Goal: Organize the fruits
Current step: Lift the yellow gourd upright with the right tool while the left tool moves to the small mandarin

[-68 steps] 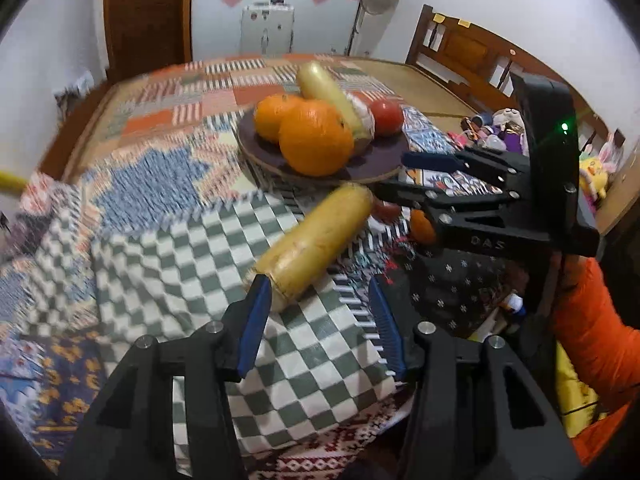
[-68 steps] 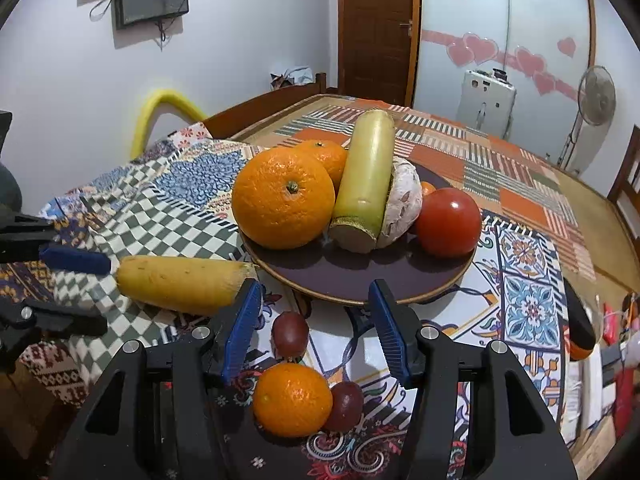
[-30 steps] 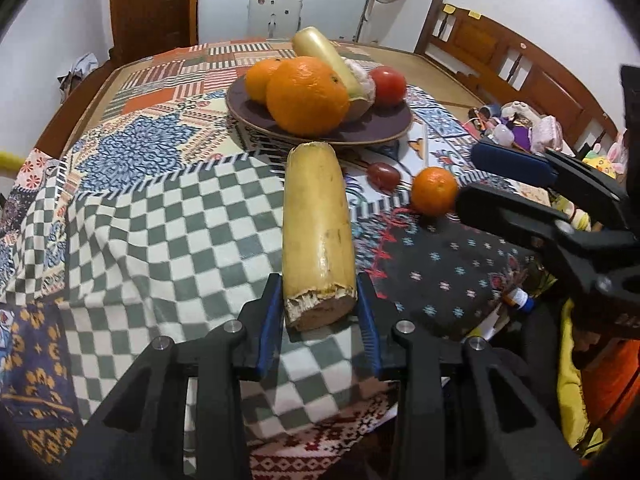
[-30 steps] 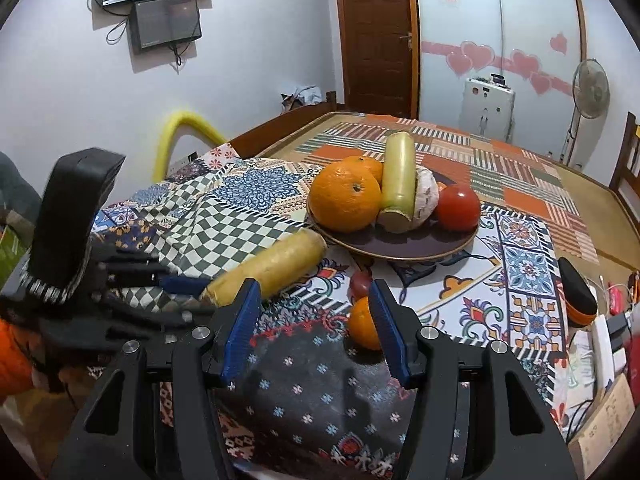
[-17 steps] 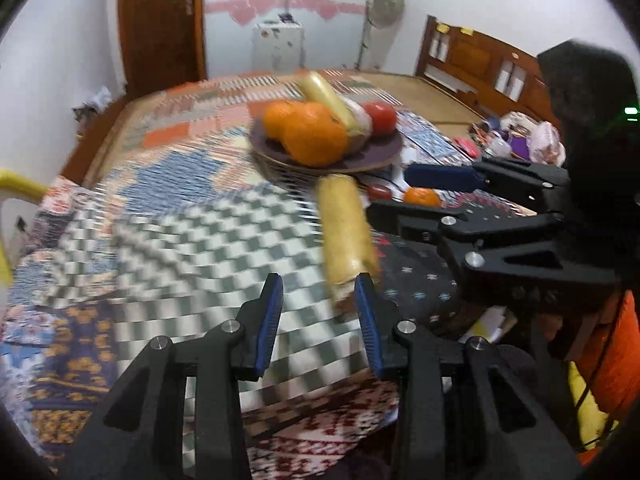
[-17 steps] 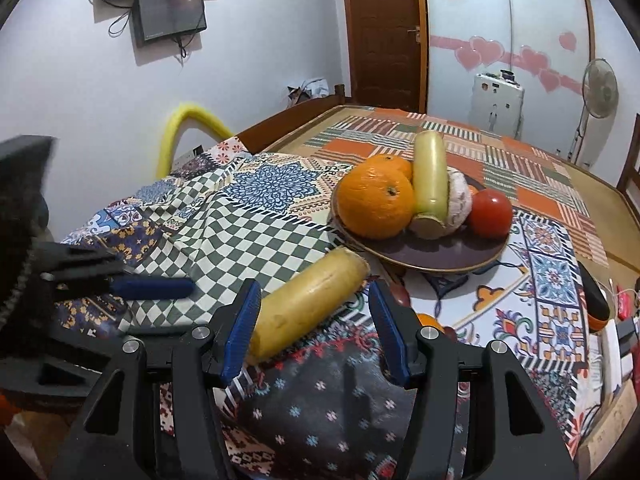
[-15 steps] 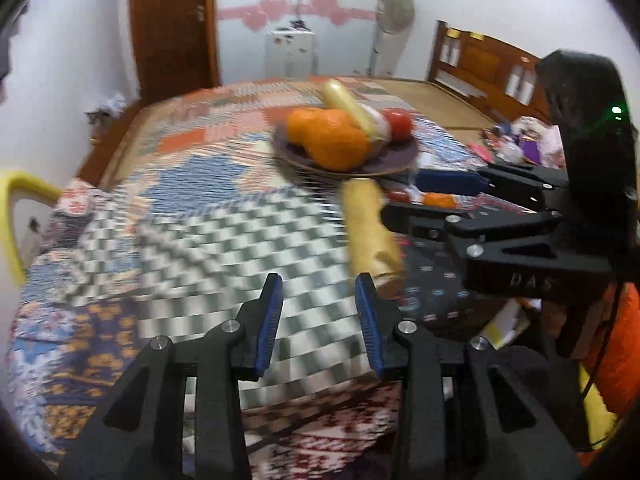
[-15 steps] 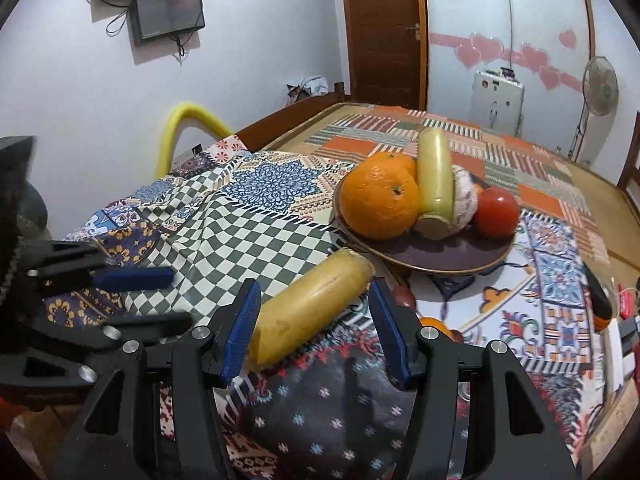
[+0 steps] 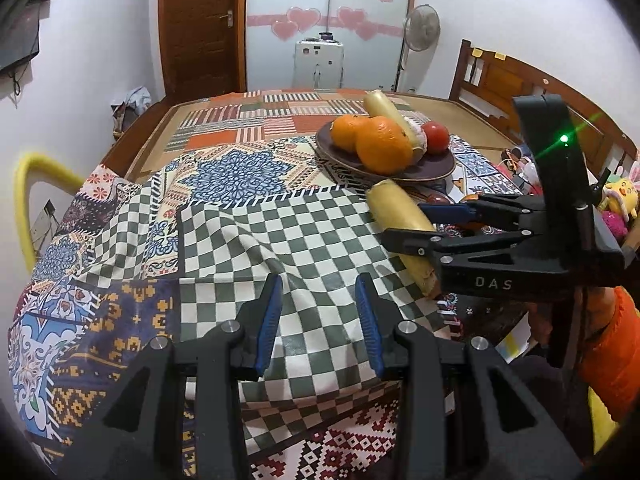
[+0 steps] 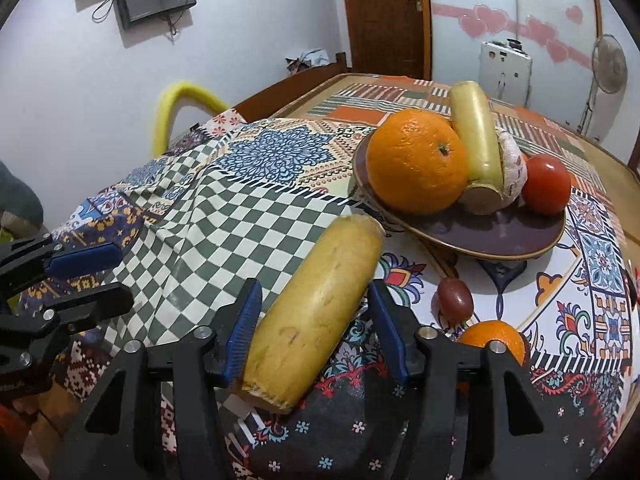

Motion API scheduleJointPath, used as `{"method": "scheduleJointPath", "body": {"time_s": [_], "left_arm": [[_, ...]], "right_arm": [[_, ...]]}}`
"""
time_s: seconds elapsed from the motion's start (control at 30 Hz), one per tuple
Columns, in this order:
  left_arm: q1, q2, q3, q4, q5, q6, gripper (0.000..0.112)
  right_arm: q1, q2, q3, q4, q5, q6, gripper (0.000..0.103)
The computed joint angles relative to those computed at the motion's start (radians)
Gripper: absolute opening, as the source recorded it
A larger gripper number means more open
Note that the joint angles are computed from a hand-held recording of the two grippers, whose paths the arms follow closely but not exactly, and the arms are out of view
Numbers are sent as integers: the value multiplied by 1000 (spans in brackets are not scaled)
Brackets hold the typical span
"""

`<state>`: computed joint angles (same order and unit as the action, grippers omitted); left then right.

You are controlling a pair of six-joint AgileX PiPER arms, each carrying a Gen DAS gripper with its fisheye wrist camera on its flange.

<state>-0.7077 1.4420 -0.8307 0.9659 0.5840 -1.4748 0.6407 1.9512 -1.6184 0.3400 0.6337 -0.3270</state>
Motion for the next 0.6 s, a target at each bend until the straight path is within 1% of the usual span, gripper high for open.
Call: {"method": "scheduleJointPath", "body": {"time_s": [0.07, 0.1, 0.2, 0.27, 0.47, 0.6], "left_arm": [[-3, 5, -2, 11, -8, -7, 37], [-3, 8, -3, 12, -13, -8, 37], [-10, 16, -6, 29, -14, -18, 37], [-10, 28, -15, 29, -17, -12, 37], [-9, 55, -32, 36, -18, -25, 37], [-3, 68, -37, 17, -22, -9, 37]], "right_arm": [[-12, -14, 9, 31, 20, -49, 38], [-15, -17, 12, 38, 25, -63, 37], [-39, -45, 44, 75, 44, -123, 36], [-41, -43, 41, 78, 51, -126, 36], [-13, 40, -74, -17, 96, -14, 37], [6, 42, -60, -62, 45, 19, 36]]}}
